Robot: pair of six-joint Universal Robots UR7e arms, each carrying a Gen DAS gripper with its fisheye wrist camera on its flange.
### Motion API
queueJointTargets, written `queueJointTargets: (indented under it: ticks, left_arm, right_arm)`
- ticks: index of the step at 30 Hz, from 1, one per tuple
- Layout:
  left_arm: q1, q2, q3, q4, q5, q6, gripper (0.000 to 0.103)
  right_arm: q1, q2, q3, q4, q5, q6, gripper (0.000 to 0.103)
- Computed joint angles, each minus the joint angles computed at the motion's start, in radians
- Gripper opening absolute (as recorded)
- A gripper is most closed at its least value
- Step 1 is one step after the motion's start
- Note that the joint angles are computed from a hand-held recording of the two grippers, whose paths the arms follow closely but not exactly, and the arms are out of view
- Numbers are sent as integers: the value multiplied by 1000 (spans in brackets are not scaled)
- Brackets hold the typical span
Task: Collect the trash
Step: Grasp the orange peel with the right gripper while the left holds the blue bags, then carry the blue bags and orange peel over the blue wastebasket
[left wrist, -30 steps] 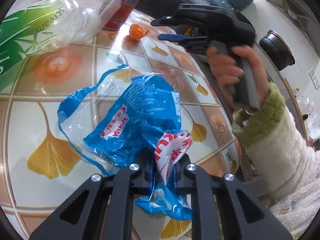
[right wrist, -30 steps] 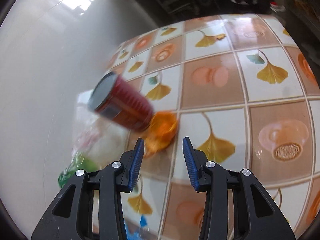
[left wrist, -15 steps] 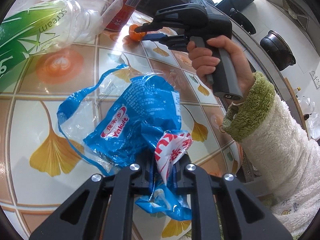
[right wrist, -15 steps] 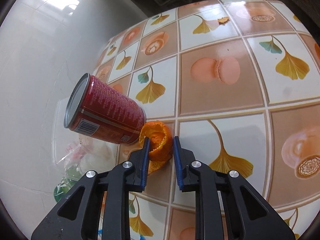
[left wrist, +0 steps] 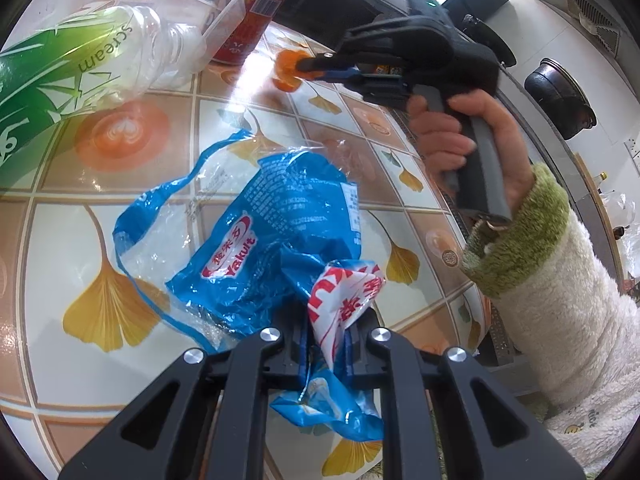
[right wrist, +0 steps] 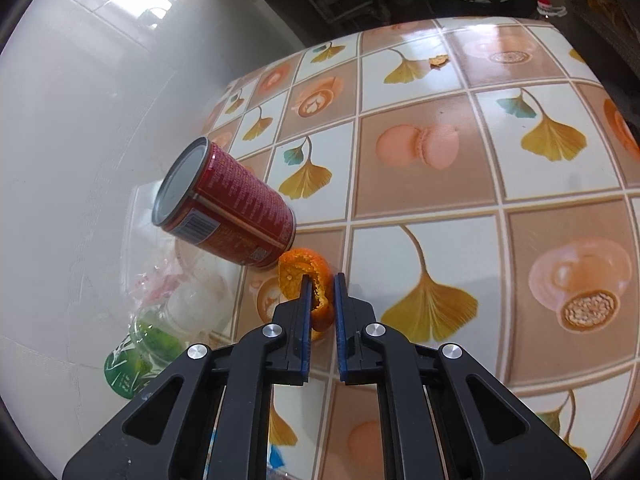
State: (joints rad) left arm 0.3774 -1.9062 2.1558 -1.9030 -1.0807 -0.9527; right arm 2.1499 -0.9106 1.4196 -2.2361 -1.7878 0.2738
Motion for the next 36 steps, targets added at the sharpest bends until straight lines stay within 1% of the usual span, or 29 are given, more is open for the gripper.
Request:
queueJointTargets:
  ticks: [10, 14, 17, 20, 24, 27, 31, 34, 36]
  left_arm:
    - [-17, 23, -21, -4, 15, 0, 11]
    - [-14, 36, -33, -15, 3, 26, 11]
    - [-3, 62, -57, -27, -15, 62, 11]
    - [4, 103, -86, -50, -29, 102, 11]
    - [12, 160, -126, -98, -54, 157, 11]
    - [13, 209, -156, -138, -76, 209, 11]
    - [23, 299, -204, -190, -122, 285, 11]
    - [33, 380, -251, -221, -169, 350, 11]
    - [33, 431, -279, -239, -188, 386, 11]
  right_arm:
    - [-23, -179, 168, -75, 73, 34, 8]
    - [-26, -266, 250, -126, 103, 57, 8]
    - [-30, -335, 309, -181, 124, 79, 8]
    - [-36, -416, 368, -240, 130, 94, 8]
    - [-39, -516, 423, -292, 109, 110, 8]
    - [-44, -592, 462, -321, 65, 116, 8]
    - [-58, -691, 525, -363, 7, 136, 8]
    - [-81, -784, 586, -378, -40, 157, 8]
    - [-98, -826, 622, -388, -69, 166, 8]
